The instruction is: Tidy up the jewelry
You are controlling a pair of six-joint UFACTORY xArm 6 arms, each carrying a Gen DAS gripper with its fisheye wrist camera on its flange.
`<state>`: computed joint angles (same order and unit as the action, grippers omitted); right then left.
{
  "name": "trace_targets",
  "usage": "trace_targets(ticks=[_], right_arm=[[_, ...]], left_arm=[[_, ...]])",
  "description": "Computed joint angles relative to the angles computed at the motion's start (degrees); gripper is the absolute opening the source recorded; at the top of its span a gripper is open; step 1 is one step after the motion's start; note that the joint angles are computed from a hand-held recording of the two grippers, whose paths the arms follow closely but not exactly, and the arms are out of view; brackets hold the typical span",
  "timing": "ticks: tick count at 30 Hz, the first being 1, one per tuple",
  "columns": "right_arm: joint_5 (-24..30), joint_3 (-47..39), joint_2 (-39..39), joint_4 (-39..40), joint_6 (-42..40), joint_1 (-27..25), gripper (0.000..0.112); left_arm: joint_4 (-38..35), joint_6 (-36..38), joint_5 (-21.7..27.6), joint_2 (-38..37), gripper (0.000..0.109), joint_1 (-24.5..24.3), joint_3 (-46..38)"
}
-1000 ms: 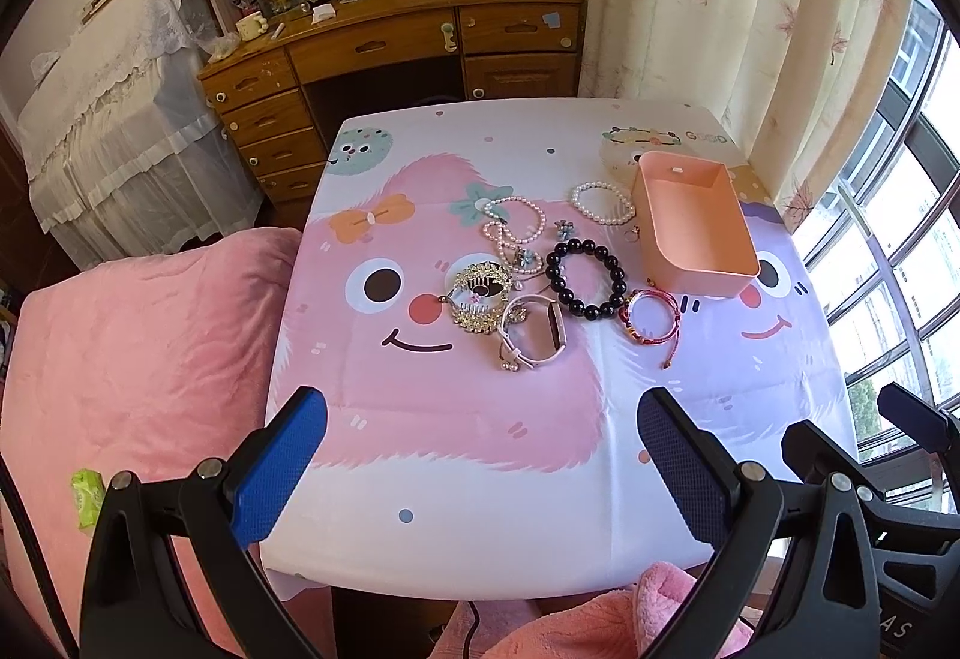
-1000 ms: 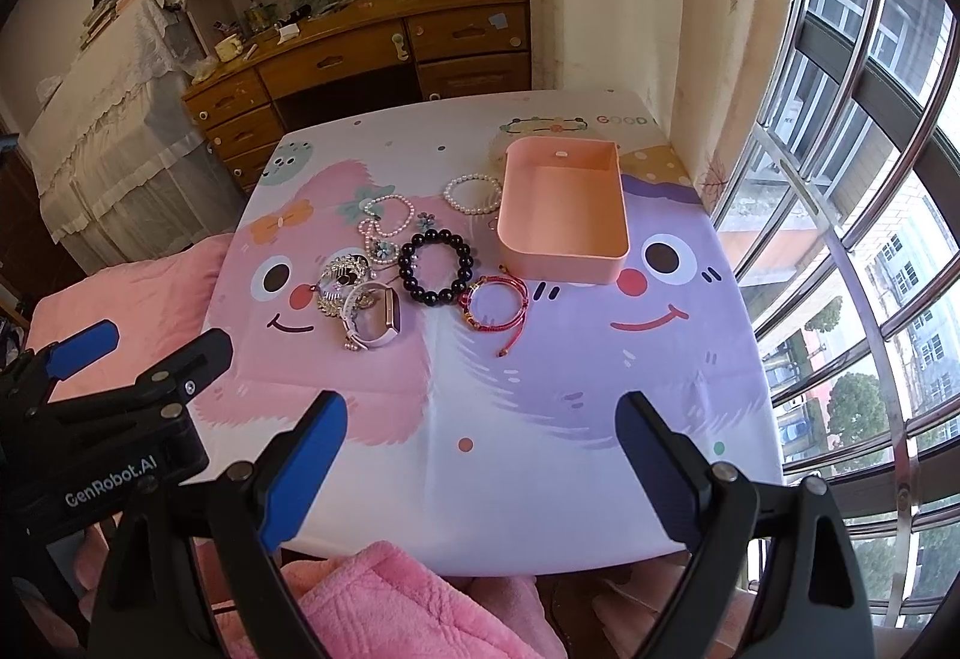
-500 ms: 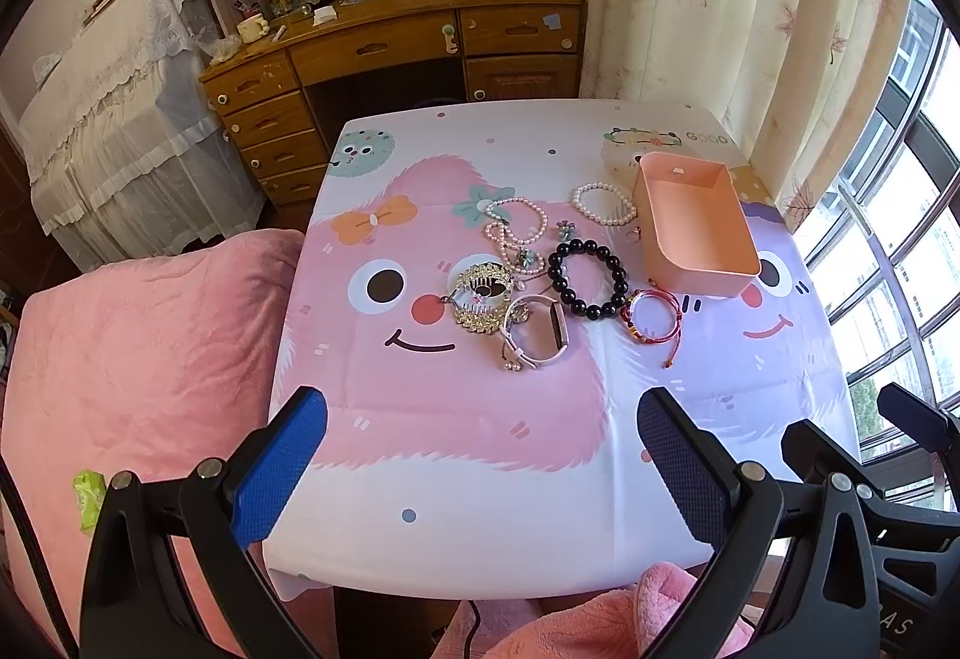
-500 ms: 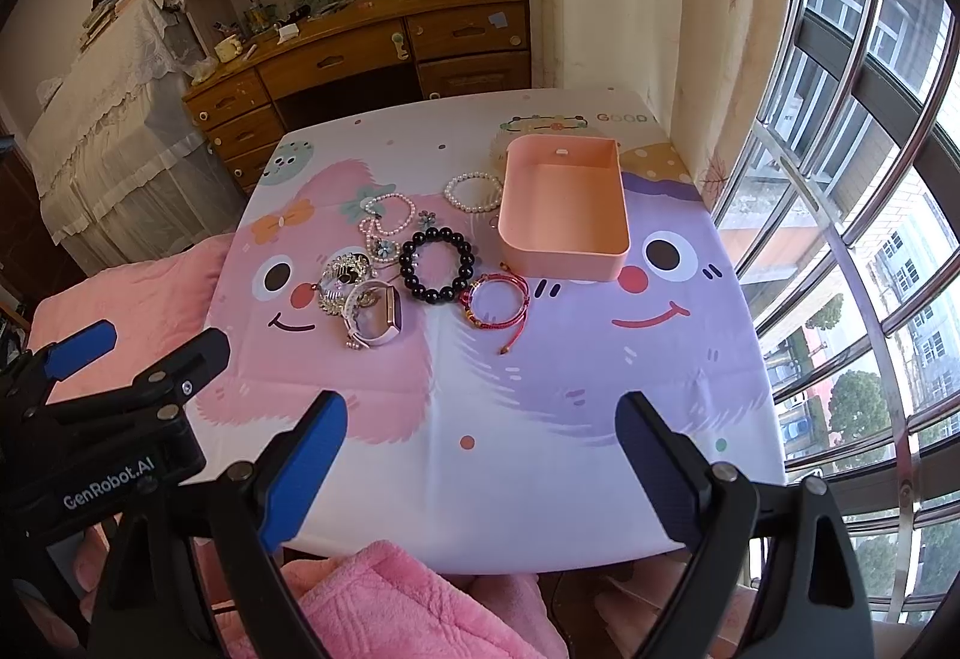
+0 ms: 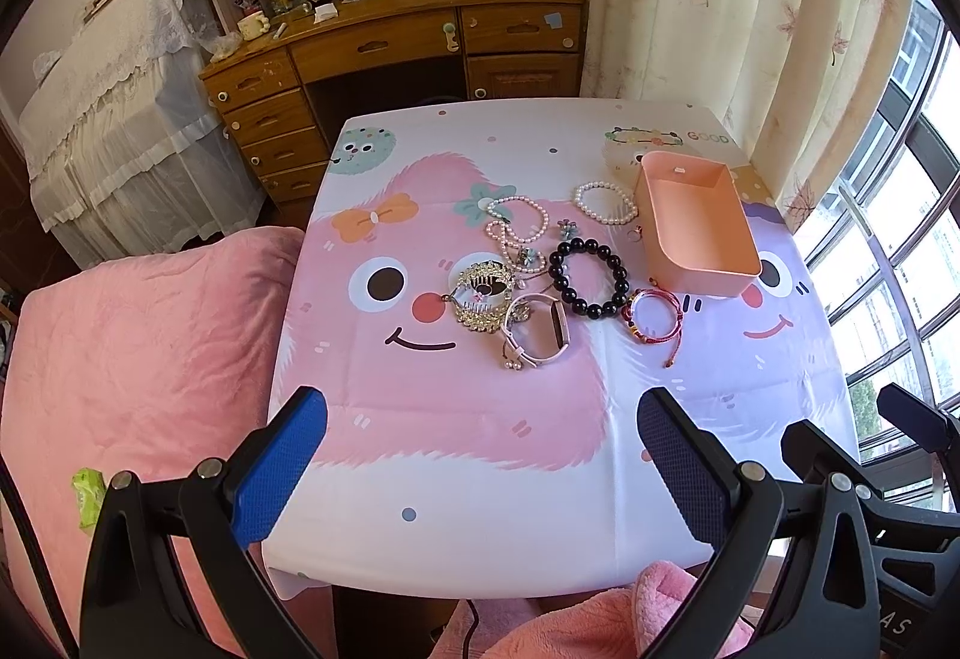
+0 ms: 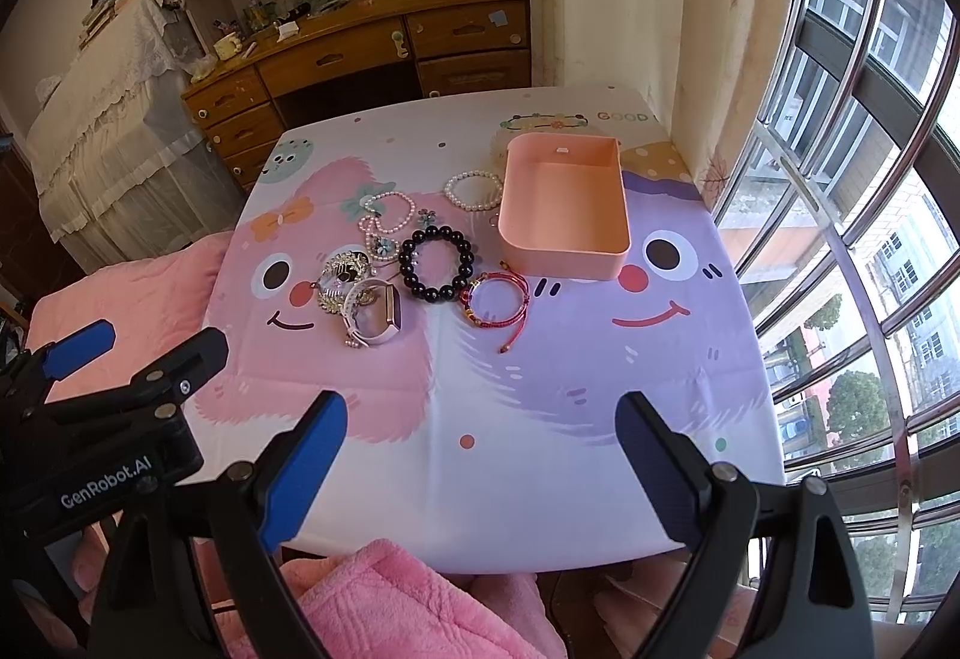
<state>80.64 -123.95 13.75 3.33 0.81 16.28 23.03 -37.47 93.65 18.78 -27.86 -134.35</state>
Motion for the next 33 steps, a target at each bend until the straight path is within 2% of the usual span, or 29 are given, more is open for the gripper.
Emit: trace_targets(ticks=[5,7,15,17,23,27,33], right_arm=[[-0.07,-0.15,0.09,-0.48,0.26,0.18,0.092],[0.58,-1.12,0.59,-0.7,0.4,0.26,0.092],[1.23,-1.11,0.64,-0.49,0.68,0.86,0.092],[0.27,0.59,-0.2,-0.05,0.56,1.11,0.092],[-6.09,11.16,-6.12,-4.74,2.22,3.67,0.092],[-9.57,17.74,-9.36,-10.91,4.78,5.96,0.091],[-10.78,23.1,-11.5,-17.44,5.36,8.42,0.091]], left_arm=[[-0.3,0.25,-0.23,-1.33,0.102,0.21,1.53],[-0.58,0.49,0.38,0.34,0.102,0.28,-0.43],[-4.32,0.45,-1.42,-4.21,0.102,2.35,6.34],[-5.87,0.05,-2.81,-4.36,0.102,2.99,8.18],[-11.53,0.99,-2.53,-7.45,0.102,5.94,16.05],[-16.14,3.59,-6.84,-12.24,0.102,8.11,26.7],[-17.97,9.45,-14.38,-16.52,0.102,9.28,34.97]])
